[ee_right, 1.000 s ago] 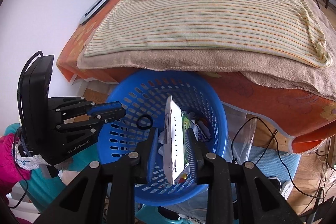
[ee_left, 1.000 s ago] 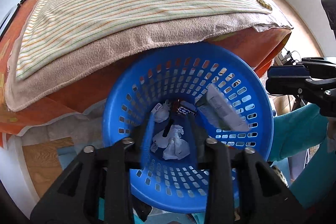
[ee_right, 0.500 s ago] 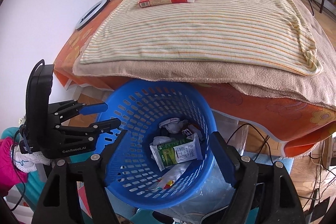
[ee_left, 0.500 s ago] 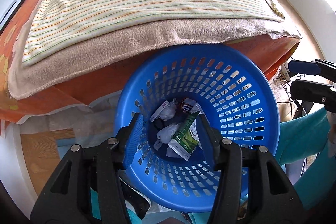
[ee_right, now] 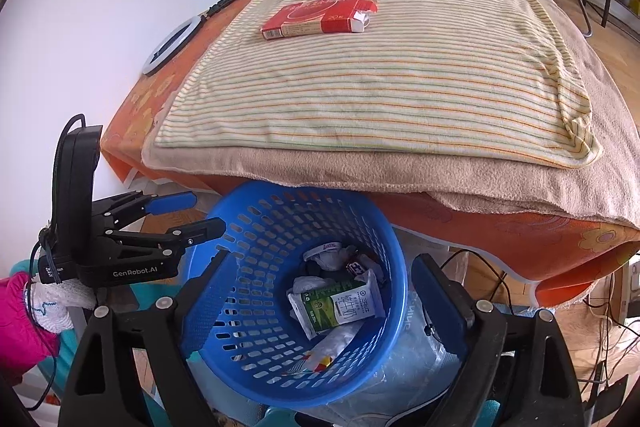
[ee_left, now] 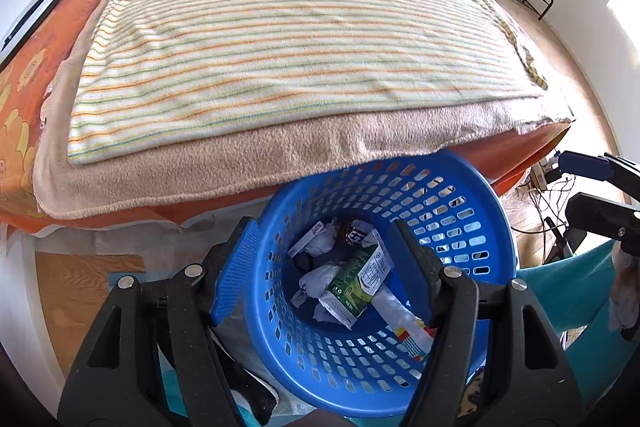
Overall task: Collect trash
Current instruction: 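Move both tools back toward the red box and blue tube, then grasp the red box with the left tool while the right tool grasps the blue tube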
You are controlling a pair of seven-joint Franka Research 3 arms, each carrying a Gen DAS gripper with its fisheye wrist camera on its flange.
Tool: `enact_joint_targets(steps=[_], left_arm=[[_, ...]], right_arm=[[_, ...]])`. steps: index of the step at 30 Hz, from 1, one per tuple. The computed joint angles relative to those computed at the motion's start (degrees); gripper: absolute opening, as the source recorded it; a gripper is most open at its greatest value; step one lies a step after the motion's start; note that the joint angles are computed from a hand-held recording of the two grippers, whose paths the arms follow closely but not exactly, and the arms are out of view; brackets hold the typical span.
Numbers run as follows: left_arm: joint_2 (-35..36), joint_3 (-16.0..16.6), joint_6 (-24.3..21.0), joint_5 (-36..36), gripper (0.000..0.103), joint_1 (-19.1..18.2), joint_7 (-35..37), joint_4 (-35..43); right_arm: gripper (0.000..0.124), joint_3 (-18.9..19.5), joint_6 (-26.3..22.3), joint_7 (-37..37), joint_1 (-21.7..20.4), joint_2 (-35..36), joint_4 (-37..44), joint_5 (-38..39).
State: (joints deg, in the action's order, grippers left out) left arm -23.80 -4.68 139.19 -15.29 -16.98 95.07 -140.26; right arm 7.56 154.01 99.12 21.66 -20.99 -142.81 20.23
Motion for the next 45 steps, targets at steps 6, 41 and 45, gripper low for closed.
enact_joint_targets(steps=[6, 41, 45], left_arm=[[2.45, 0.56, 0.22, -1.28, 0.069, 0.87, 0.3, 4.17], [53.83, -8.94, -14.32, 5.06, 0.069, 9.99, 3.07, 72.74], [63.45, -9.7, -21.79, 7.03, 0.069, 8.98, 1.88, 87.34]], right_arm=[[0.091, -0.81, -0.07, -0.15, -0.34, 1.06, 1.92, 1.21], [0.091, -5.56, 1.51, -9.72, -5.94, 13.52, 20.06, 9.61], [0.091, -5.47, 0.55, -11.71, -5.91, 13.82, 20.64, 11.74]])
